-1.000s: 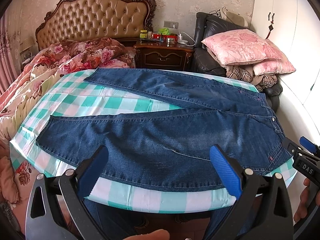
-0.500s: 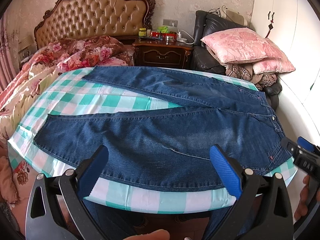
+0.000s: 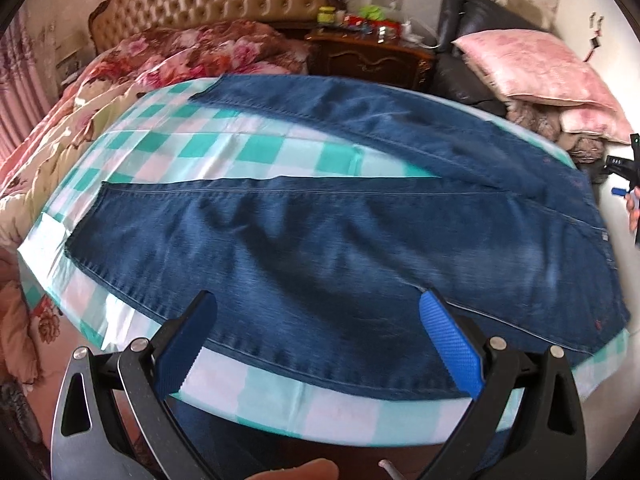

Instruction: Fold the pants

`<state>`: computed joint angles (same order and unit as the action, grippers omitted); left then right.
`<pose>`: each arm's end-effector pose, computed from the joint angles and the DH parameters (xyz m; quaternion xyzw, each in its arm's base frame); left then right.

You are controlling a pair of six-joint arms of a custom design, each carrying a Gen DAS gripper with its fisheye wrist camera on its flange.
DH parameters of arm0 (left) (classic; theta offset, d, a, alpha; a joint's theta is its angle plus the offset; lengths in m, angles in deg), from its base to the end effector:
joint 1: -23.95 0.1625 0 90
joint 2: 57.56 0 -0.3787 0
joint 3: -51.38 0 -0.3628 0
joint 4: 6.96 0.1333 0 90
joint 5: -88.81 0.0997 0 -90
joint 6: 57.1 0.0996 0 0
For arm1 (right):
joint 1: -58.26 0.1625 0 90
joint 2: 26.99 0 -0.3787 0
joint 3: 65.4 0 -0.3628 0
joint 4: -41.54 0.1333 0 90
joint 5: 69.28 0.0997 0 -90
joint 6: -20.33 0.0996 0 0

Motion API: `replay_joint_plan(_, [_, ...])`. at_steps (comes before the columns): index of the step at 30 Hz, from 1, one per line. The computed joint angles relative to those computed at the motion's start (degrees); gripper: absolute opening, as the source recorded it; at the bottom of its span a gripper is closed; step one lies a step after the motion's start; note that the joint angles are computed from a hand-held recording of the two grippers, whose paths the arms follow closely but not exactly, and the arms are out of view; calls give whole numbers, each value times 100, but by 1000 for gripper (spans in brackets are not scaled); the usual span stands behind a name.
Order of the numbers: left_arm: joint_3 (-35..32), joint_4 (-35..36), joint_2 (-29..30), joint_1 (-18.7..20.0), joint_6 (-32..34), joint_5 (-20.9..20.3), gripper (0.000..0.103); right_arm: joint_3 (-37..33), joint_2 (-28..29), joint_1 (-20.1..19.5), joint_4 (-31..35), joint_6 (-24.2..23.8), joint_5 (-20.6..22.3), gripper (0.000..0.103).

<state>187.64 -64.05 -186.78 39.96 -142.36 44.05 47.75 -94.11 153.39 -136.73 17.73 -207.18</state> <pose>-0.0898 -0.2380 0.2936 0.0456 0.8763 -0.2988 0.3753 0.1055 -0.5104 0.2679 -0.0885 -0.8604 0.3376 0.3713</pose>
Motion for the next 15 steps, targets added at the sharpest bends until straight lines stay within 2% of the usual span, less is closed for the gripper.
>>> replay_joint_plan(1, [-35,-23,82,207,42,100,101,-273,157,-119,151,-118,10,71])
replay_joint_plan(4, [-104,-74,220,612,90,302,101,-800,376,-445,825,-12,264,67])
replay_joint_plan(6, [-160,-83,303,762,98,353,101,-972,483,-574,1110,33,387,56])
replay_joint_plan(9, [-223,-1,376,906,32,441,101,-1112,555,-695,1298,28,568,45])
replay_joint_plan(10, [-230,-14,396,935,30,447,101,-1118,573,-702,1279,-42,610,40])
replay_joint_plan(12, [-237,-10,436,978,0,450,101,-1125,587,-686,1231,-321,713,16])
replay_joint_plan(15, [-283,-81,485,998,53,444,101,-905,564,-394,610,-920,605,14])
